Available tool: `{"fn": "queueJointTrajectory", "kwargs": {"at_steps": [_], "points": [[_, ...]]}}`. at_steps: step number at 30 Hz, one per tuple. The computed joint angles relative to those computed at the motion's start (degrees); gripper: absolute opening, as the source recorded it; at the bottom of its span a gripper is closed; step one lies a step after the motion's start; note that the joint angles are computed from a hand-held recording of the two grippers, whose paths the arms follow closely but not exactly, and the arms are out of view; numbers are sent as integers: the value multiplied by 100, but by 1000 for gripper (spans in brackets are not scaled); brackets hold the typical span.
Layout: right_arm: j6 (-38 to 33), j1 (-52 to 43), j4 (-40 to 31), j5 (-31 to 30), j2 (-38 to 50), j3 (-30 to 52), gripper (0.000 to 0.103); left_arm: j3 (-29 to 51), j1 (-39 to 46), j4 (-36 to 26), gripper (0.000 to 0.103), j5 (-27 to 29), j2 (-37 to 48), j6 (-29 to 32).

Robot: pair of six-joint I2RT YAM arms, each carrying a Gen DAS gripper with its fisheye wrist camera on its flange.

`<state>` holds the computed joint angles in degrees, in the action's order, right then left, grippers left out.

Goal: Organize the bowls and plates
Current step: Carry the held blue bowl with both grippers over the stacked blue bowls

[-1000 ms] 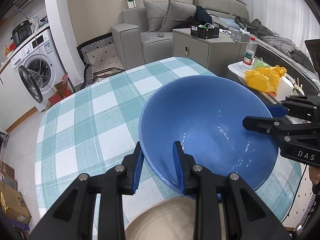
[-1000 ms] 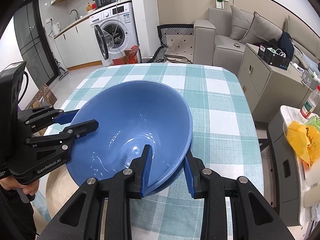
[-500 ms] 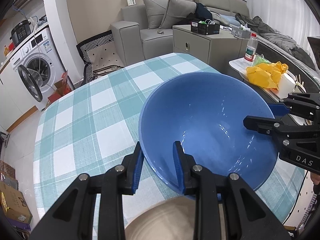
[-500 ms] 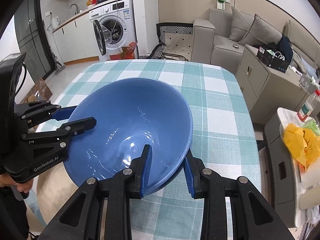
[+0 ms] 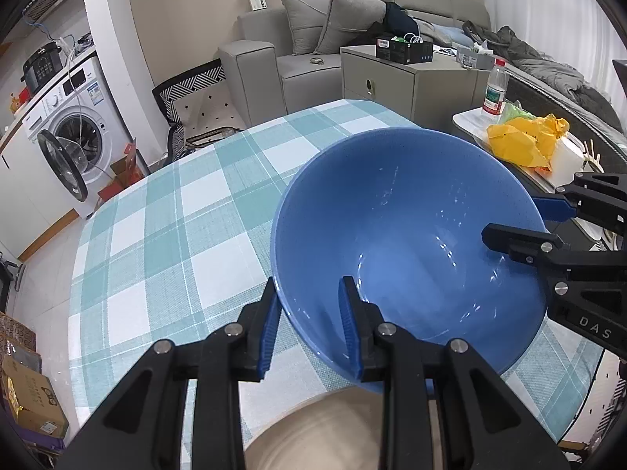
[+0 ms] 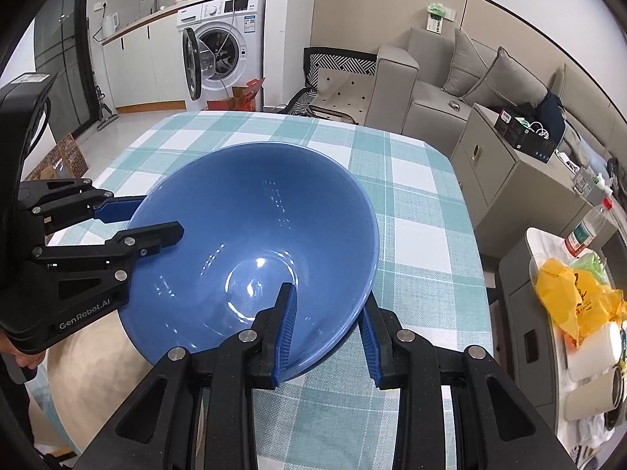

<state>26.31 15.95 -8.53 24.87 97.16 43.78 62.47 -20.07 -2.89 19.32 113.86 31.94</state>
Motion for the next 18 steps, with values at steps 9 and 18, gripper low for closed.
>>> {"fn": "queueJointTrajectory", "kwargs": {"at_steps": [9, 18], "points": [[-24, -69, 38, -86, -72, -61, 32, 60, 18, -126, 30, 53, 33, 42], [1, -193, 157, -374, -216, -207, 42, 69, 133, -194, 45, 168, 10, 65]]}}
